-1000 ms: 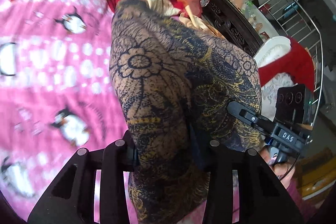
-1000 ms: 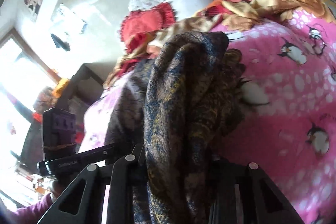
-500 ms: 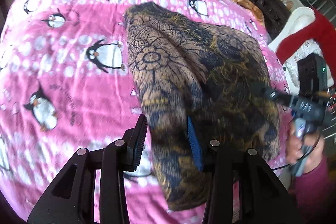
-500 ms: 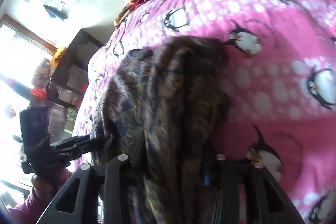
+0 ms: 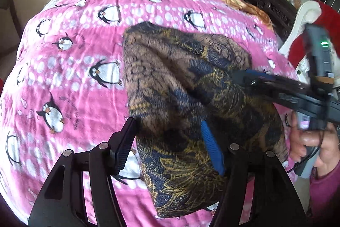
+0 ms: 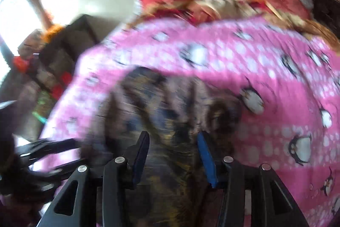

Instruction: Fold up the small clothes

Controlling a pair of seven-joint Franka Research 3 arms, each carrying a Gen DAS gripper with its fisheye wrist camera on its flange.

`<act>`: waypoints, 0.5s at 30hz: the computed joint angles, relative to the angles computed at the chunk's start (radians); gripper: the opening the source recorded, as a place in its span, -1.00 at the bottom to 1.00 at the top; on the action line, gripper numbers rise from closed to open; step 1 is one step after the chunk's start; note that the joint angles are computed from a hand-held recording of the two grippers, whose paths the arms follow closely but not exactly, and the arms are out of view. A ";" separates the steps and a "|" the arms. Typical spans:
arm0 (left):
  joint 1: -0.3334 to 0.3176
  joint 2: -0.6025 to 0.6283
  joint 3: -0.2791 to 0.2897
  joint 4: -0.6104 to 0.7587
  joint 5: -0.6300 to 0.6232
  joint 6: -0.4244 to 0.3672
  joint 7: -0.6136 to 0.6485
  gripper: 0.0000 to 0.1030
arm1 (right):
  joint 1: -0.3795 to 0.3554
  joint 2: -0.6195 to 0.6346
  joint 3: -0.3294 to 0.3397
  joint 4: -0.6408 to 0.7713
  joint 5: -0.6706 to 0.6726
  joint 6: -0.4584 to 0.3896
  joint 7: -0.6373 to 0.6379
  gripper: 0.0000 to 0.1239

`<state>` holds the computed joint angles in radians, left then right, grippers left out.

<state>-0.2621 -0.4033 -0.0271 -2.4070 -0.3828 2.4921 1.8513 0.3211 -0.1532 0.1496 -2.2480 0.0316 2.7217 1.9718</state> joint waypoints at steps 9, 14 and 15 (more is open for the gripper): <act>0.001 -0.037 -0.016 -0.051 0.054 0.066 -0.057 0.23 | 0.037 -0.141 -0.020 -0.108 0.183 -0.001 -0.160 -0.34; 0.002 -0.074 -0.023 -0.084 0.108 0.104 -0.109 0.23 | 0.043 -0.251 0.044 -0.199 0.156 -0.029 -0.148 -0.34; -0.003 -0.078 -0.020 -0.087 0.114 0.104 -0.115 0.23 | 0.028 -0.260 0.069 -0.211 0.129 -0.049 -0.115 -0.34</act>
<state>-0.2650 -0.4810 -0.0468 -2.4937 -0.2690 2.5966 1.7364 0.3491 -0.4129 0.2186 -2.4590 0.1601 2.6723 1.8564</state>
